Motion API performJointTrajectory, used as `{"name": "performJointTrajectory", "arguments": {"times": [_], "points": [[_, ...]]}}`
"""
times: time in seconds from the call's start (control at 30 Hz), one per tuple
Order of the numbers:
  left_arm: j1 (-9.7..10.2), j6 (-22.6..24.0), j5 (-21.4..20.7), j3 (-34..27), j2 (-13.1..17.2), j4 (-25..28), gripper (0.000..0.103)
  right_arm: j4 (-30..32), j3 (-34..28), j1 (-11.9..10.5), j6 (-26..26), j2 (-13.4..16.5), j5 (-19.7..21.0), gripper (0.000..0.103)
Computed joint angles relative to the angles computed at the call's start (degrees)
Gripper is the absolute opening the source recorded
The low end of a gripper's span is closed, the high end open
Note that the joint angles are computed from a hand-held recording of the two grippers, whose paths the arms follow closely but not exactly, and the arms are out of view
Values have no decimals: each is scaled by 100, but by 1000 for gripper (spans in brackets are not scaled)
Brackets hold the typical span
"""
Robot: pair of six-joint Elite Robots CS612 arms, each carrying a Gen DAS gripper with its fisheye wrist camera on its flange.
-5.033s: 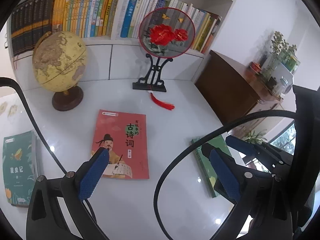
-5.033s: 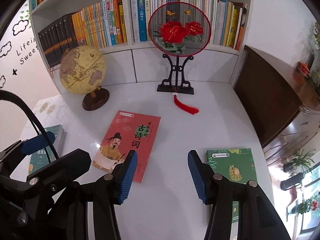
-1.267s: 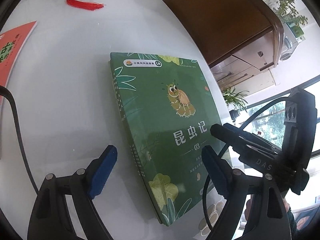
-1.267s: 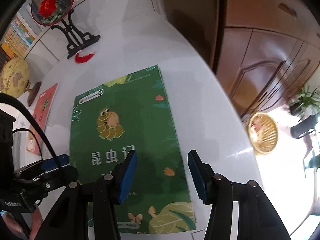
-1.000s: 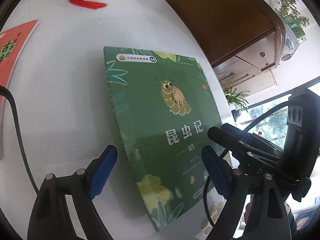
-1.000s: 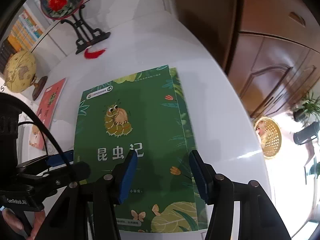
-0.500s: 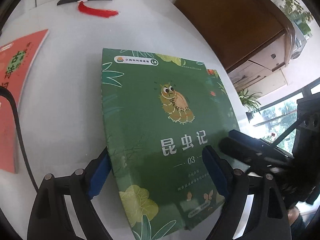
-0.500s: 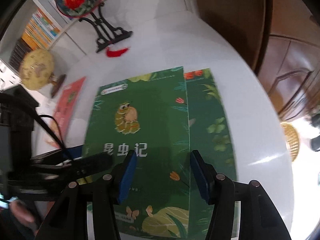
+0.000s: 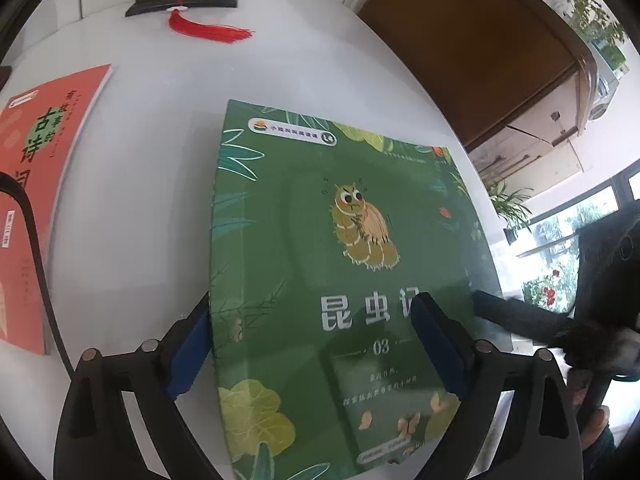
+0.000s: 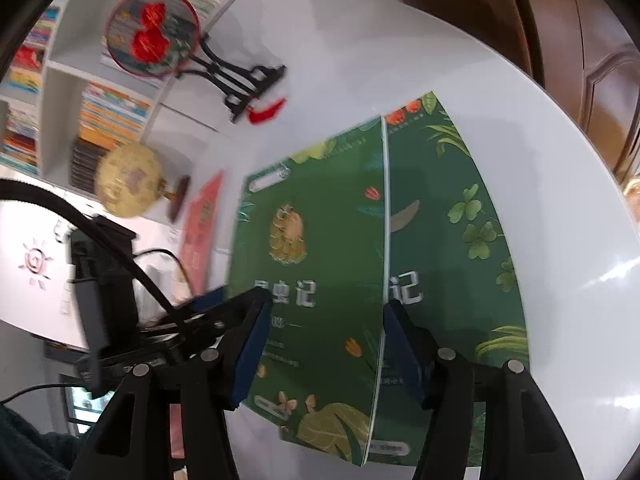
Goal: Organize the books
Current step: 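Close the right tool on the green book's edge and lift, then carry the green book toward the other green book by the globe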
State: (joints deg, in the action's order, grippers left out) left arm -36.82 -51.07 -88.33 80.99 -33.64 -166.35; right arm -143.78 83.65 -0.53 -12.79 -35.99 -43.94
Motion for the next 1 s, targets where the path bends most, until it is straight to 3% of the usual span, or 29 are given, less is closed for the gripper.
{"name": "performJointTrajectory", "arguments": {"times": [0.03,0.13,0.2,0.3,0.4,0.5,0.6,0.73,0.8,0.9,1.0], "points": [[10,-20,-26,12,3,-59,92,105,-2,-68,61,34,362,60],[24,-35,-134,-16,33,-151,92,139,-8,-285,579,260,1937,60],[24,7,-299,-52,63,-234,92,188,-44,-296,824,351,2407,60],[-53,341,-66,-136,63,91,92,795,-152,-94,116,250,1873,62],[-34,370,-195,-118,67,9,92,595,-185,34,147,197,1261,61],[74,7,-759,-6,133,-658,92,395,-196,48,402,220,1130,59],[108,-120,-992,32,164,-893,92,255,-224,-14,747,302,1178,56],[163,-256,-1441,86,225,-1253,92,87,-167,24,543,210,812,55],[171,-220,-1649,128,225,-1339,92,15,-121,42,176,152,632,56],[176,-163,-1776,234,192,-1507,92,486,-190,-6,-321,220,969,53],[220,-376,-1919,307,200,-1855,92,655,-238,-90,-249,300,1337,49]]}}
